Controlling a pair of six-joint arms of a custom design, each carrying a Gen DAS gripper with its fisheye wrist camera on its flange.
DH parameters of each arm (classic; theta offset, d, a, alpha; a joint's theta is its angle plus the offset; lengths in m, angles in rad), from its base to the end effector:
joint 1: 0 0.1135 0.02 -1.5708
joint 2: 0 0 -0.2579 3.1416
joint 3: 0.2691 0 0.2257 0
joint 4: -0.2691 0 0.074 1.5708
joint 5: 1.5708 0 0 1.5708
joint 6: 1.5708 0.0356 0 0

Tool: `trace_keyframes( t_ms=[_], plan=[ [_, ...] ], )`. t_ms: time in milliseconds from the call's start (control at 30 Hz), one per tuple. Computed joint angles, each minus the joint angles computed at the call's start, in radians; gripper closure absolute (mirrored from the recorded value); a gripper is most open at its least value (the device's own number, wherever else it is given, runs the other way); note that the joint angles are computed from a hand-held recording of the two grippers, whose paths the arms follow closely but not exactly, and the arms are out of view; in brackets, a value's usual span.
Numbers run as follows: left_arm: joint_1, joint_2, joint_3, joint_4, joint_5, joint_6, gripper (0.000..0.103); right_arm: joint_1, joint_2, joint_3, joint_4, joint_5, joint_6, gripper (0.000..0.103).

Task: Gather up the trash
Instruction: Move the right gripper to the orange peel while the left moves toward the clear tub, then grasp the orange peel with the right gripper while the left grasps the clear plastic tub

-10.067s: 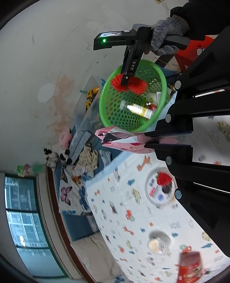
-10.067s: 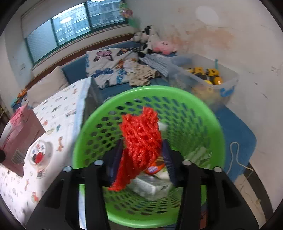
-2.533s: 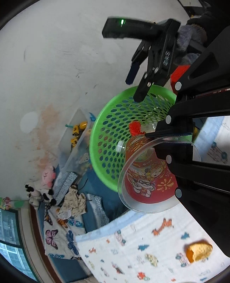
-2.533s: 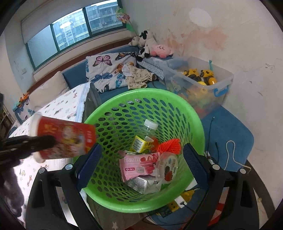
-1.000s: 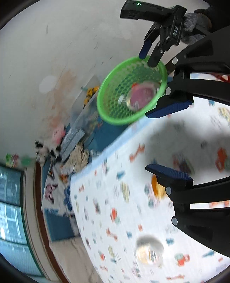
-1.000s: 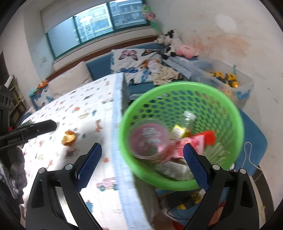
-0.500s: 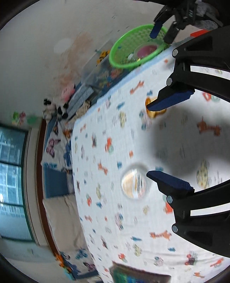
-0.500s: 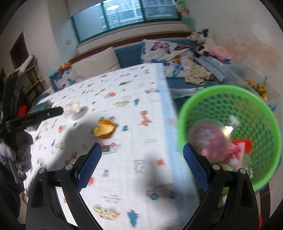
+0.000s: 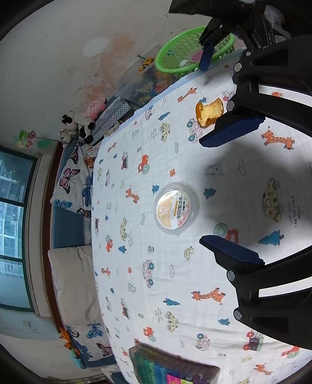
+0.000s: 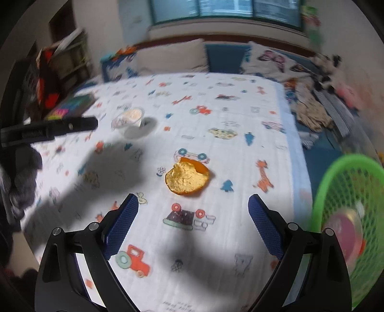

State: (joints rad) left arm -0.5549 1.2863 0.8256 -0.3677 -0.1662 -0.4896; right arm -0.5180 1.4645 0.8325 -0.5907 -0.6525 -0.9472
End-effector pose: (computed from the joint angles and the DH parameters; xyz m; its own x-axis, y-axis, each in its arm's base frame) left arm 0.2096 -0.1230 0.2377 -0.7524 -0.0793 -0.6540 0.0802 0.9743 -0.2104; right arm 0.2179 -0.0993 0.1937 -0.6502 -0.3718 -0.6625 -0.5383 0.8409 0.0564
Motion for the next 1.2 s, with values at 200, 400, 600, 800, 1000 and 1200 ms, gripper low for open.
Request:
trace_keyframes(
  t_ms=[200,400,600,800,1000,1200],
  plan=[
    [0.024,0.041,0.0,0.015,0.009,0.016,0.029,0.059,0.125,0.076,-0.004,0.032,-0.064,0.017],
    [0.04,0.089,0.02,0.019,0.017,0.029,0.029,0.132,0.197,0.111,0.014,0.074,-0.092,0.02],
    [0.053,0.138,0.042,0.028,0.03,0.045,0.029,0.172,0.243,0.117,0.049,0.094,-0.078,0.028],
    [0.067,0.191,0.064,0.042,0.034,0.064,0.028,0.18,0.246,0.121,0.06,0.09,-0.075,0.038],
    [0.092,0.258,0.102,0.059,0.045,0.084,0.024,0.172,0.231,0.11,0.069,0.08,-0.043,0.05],
    [0.099,0.331,0.153,0.062,0.034,0.116,0.02,0.149,0.216,0.112,0.048,0.053,-0.005,0.057]
  ],
)
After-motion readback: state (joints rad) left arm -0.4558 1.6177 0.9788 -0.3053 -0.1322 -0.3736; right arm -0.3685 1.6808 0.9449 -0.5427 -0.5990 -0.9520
